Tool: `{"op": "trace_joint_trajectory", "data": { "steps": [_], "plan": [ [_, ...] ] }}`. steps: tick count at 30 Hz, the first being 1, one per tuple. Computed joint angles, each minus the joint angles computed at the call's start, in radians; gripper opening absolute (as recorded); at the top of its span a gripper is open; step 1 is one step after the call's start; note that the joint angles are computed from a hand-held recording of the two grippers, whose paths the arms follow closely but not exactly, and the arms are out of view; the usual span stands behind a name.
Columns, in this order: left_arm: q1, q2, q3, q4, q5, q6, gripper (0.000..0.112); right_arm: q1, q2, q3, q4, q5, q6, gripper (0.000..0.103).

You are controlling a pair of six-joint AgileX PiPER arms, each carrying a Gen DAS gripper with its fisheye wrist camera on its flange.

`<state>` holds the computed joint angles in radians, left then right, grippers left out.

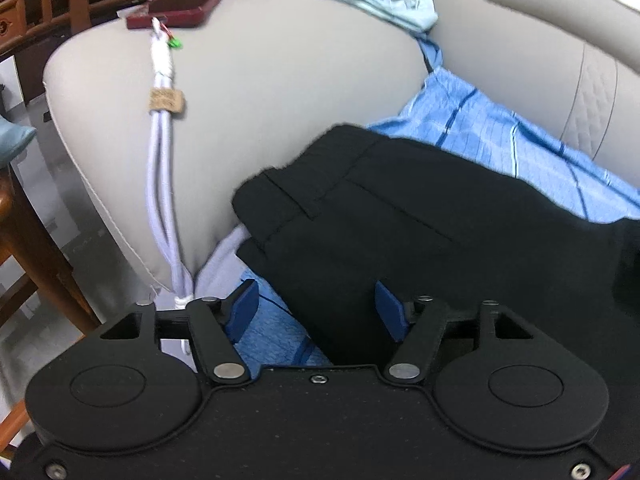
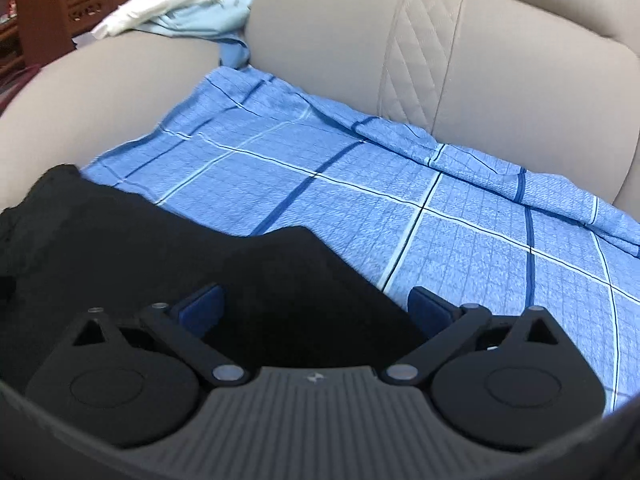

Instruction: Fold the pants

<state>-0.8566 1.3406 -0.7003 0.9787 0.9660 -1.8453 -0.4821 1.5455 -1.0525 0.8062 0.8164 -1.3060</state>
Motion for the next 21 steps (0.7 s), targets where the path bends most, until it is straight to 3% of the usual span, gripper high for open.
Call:
{"op": "trace_joint_trajectory", "data": {
  "steps": [4, 10, 13, 15, 18, 21],
  "plan": [
    [-0.034, -0.091, 0.044, 0.030, 0.030, -0.057, 0.075, -0.030, -0.091, 0.106, 0.066, 0.016, -0.115, 0.103],
    [0.012, -0.173, 0.086, 0.012, -0.014, -0.082, 0.080, -0.031, -0.230, 0.288, 0.173, 0.020, -0.327, 0.103],
    [0.047, -0.120, 0.070, -0.003, -0.019, -0.068, 0.071, -0.004, -0.281, 0.372, 0.216, -0.018, -0.434, 0.103],
    [0.089, -0.034, 0.012, -0.087, 0.010, 0.010, 0.054, 0.029, -0.288, 0.401, 0.218, -0.046, -0.449, 0.103],
    [0.138, -0.007, 0.004, -0.137, -0.025, 0.023, 0.055, 0.095, -0.241, 0.398, 0.221, -0.099, -0.423, 0.103],
    [0.125, 0.015, -0.035, -0.156, 0.022, 0.061, 0.055, 0.160, -0.155, 0.362, 0.335, -0.176, -0.438, 0.103]
  ]
}}
